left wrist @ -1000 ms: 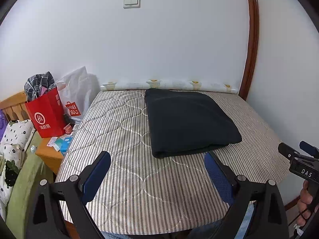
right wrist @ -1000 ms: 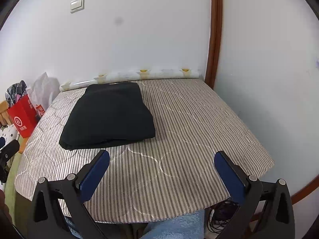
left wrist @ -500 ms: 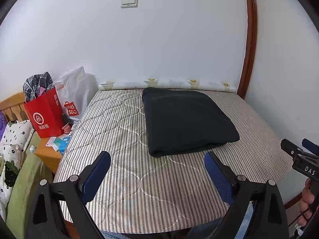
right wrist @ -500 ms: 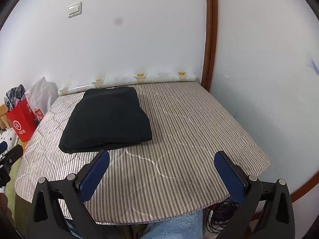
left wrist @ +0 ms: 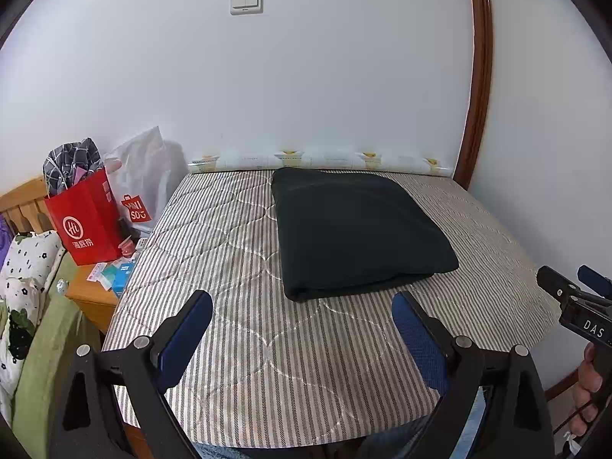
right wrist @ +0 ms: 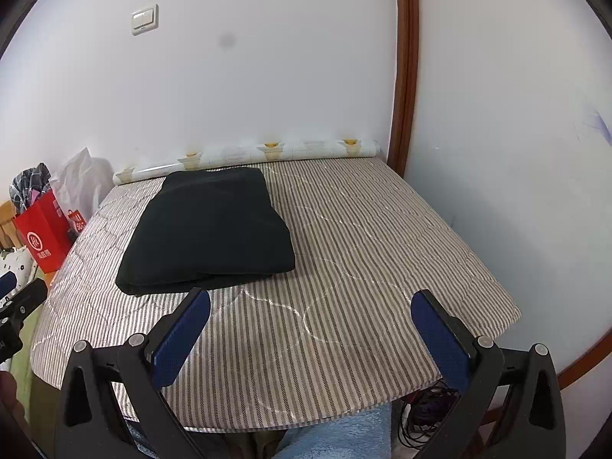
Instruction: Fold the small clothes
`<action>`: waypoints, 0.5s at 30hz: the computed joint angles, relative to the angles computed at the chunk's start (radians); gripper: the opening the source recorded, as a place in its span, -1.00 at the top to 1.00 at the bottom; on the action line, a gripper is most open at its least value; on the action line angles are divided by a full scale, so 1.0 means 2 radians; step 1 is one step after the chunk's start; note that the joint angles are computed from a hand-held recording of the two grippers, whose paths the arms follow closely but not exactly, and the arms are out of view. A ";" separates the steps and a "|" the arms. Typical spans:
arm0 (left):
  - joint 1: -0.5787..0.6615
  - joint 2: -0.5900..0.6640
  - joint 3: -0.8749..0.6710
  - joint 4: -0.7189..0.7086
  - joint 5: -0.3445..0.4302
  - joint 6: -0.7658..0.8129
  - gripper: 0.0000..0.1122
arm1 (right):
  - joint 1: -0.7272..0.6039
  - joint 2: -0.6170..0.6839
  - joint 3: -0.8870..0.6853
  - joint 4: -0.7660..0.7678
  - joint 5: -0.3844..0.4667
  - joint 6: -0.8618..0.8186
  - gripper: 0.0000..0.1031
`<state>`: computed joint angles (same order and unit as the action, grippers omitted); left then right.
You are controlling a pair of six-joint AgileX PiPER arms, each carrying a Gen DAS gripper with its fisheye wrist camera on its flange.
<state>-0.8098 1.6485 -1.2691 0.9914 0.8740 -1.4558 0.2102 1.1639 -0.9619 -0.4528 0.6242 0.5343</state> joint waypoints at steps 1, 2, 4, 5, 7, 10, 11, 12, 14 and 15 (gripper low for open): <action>0.000 0.000 0.000 0.000 -0.001 -0.001 -0.69 | 0.000 0.000 0.000 0.001 0.000 -0.001 -1.00; 0.000 -0.001 0.001 0.000 -0.001 -0.001 -0.69 | 0.000 0.000 -0.001 0.002 0.000 -0.002 -1.00; 0.000 -0.001 0.002 0.000 -0.002 -0.001 -0.69 | 0.000 0.001 -0.001 0.001 0.001 0.000 -1.00; 0.001 -0.001 0.002 0.000 -0.002 0.000 -0.69 | 0.001 0.000 -0.001 0.000 0.001 0.000 -1.00; 0.001 -0.001 0.002 -0.001 -0.003 0.001 -0.69 | 0.002 0.000 -0.001 -0.001 0.001 0.003 -1.00; 0.002 -0.004 0.003 -0.003 -0.004 0.003 -0.69 | 0.002 0.000 -0.002 0.000 0.003 0.002 -1.00; 0.002 -0.004 0.002 -0.003 -0.004 0.005 -0.69 | 0.002 0.000 -0.003 0.000 0.003 0.002 -1.00; 0.001 -0.005 0.001 -0.003 -0.002 0.005 -0.69 | 0.001 0.000 -0.003 0.001 0.003 0.001 -1.00; 0.001 -0.006 0.002 -0.003 -0.002 0.006 -0.69 | 0.001 0.000 -0.003 0.001 0.003 0.001 -1.00; 0.001 -0.005 0.001 -0.004 -0.003 0.007 -0.69 | 0.002 0.000 -0.003 0.000 0.003 0.002 -1.00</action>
